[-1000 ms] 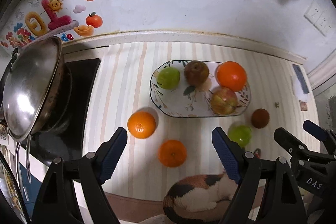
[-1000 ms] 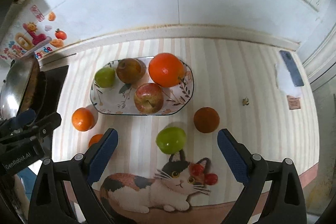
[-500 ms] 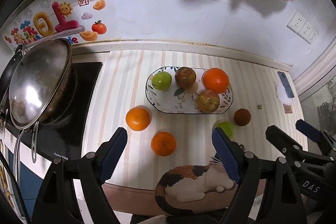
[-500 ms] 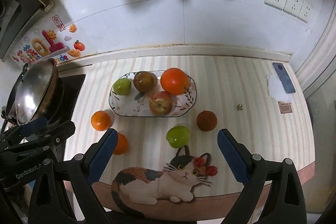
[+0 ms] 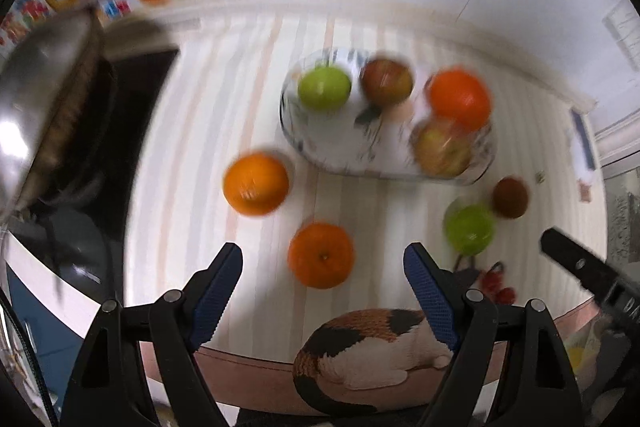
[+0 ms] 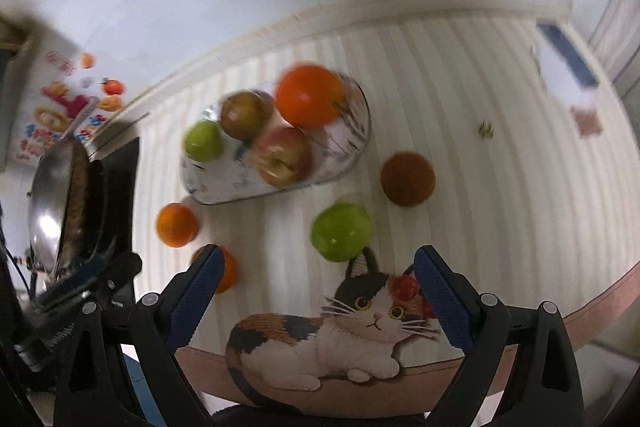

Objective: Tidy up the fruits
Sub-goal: 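Grasp the orange with the left tool while the right tool grasps the green apple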

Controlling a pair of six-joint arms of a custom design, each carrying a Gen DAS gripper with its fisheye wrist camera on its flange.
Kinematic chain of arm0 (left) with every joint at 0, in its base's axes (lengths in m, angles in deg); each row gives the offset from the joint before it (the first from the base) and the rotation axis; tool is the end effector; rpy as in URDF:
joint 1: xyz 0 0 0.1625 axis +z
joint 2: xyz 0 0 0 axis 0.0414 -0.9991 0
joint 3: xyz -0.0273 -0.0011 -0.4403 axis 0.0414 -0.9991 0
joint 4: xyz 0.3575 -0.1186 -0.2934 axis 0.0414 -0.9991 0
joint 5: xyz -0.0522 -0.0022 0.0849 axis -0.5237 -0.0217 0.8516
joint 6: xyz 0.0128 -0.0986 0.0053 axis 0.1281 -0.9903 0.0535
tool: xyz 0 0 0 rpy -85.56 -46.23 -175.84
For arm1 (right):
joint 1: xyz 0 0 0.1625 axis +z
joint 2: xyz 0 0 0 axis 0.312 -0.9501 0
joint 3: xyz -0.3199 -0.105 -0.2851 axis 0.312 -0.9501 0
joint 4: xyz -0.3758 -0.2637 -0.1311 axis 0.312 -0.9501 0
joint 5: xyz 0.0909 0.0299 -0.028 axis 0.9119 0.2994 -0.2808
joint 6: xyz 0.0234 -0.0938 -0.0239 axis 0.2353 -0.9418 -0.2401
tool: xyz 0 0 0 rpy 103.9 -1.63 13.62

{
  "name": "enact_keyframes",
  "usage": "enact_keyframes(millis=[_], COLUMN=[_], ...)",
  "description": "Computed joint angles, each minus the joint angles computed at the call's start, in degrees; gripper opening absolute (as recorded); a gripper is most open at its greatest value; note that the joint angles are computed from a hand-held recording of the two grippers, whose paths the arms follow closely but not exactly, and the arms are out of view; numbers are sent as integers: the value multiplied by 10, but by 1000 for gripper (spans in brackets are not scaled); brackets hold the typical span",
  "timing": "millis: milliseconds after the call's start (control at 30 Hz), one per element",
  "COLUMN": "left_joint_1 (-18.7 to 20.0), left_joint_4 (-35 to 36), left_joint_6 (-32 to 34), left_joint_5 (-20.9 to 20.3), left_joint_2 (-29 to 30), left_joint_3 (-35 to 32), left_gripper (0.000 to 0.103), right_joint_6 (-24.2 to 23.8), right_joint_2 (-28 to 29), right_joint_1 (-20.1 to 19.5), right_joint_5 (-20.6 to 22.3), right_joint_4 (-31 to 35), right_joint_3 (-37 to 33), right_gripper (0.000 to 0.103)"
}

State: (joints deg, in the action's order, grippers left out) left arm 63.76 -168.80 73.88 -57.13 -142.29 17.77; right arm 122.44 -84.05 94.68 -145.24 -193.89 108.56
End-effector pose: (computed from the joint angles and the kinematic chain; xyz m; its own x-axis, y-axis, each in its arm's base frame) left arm -0.1353 -0.7892 0.3123 -0.7026 0.3355 -0.6275 0.3532 0.9300 0.1016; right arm 0.3621 -0.6835 0.1011 -0.7560 0.5639 0.3324 0.3178 0.7601 -0.5668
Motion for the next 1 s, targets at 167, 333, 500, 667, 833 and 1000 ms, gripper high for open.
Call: enact_keyframes(millis=[167, 333, 500, 667, 833, 1000], left_joint_1=[27, 41, 40, 39, 34, 19], left_joint_4=[59, 87, 49, 28, 28, 24], left_joint_6=[-41, -71, -53, -34, -30, -15], left_joint_5=[-8, -15, 16, 17, 13, -15], left_joint_2=[40, 65, 63, 47, 39, 24], left_joint_3=[-24, -32, -7, 15, 21, 9], left_gripper=[82, 81, 63, 62, 61, 61], right_joint_6=[-11, -31, -43, -49, -48, -53], right_joint_2=[13, 43, 67, 75, 73, 59], right_joint_1=[-35, -61, -73, -74, -70, -60], right_joint_5=[38, 69, 77, 70, 67, 66], right_joint_4=[-24, -34, -14, -7, -11, -40], right_joint_3=[10, -4, -29, -33, -30, -21], right_gripper=[97, 91, 75, 65, 65, 64])
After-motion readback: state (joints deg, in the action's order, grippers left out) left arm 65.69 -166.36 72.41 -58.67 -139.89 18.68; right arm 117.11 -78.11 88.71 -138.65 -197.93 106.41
